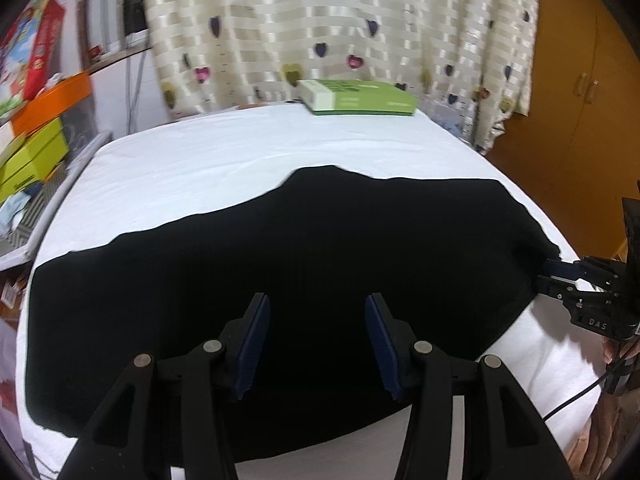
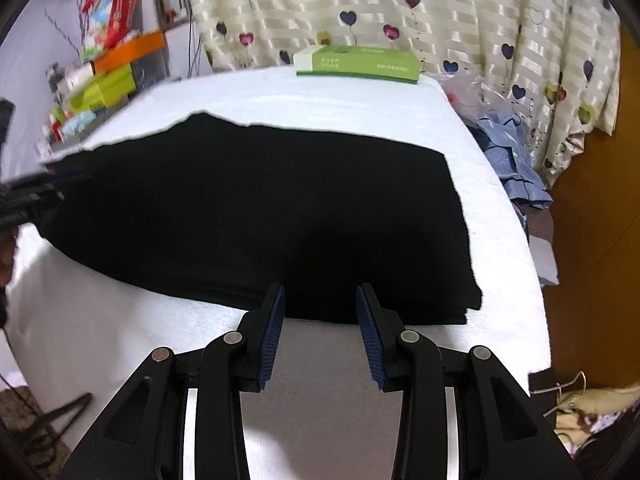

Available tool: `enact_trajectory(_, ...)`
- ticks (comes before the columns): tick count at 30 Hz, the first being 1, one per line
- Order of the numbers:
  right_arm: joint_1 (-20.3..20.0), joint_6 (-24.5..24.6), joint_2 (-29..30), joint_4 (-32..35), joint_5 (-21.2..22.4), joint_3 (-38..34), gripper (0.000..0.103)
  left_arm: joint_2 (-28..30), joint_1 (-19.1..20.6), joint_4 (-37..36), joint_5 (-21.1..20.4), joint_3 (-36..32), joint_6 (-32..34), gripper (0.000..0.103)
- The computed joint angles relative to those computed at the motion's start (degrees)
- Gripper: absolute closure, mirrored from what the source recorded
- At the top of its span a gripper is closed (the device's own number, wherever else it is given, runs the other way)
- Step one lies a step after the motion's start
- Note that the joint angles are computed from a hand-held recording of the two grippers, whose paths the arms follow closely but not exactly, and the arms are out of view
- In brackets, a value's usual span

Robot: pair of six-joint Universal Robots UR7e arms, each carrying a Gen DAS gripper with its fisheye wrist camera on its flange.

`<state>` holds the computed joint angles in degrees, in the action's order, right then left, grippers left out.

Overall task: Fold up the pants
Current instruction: 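Fold the held edge over the pants and release both grippers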

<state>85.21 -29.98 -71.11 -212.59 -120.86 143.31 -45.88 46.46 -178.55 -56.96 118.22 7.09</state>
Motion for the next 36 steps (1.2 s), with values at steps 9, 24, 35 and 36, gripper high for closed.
enact_trajectory(9, -4.8, 4.9, -2.8, -6.4, 0.6, 2.1, 0.065, 3.8, -1.0, 3.5, -7.0, -3.4, 0.6, 0.051)
enact_trajectory(24, -9.7, 7.6, -7.1, -2.4, 6.0, 2.2, 0.064, 9.5, -3.5, 9.7, -14.2, -8.0, 3.1, 0.051)
enact_trajectory(35, -10.3, 9.6, -10.8, -1.0, 4.9, 3.1, 0.064, 10.7, -3.9, 13.0, -17.5, -9.1, 3.6, 0.049)
enact_trajectory(36, -10.3, 9.0, -11.0, -1.8, 5.5, 3.3, 0.064, 10.6, -3.9, 13.0, -18.0, -9.0, 3.9, 0.048)
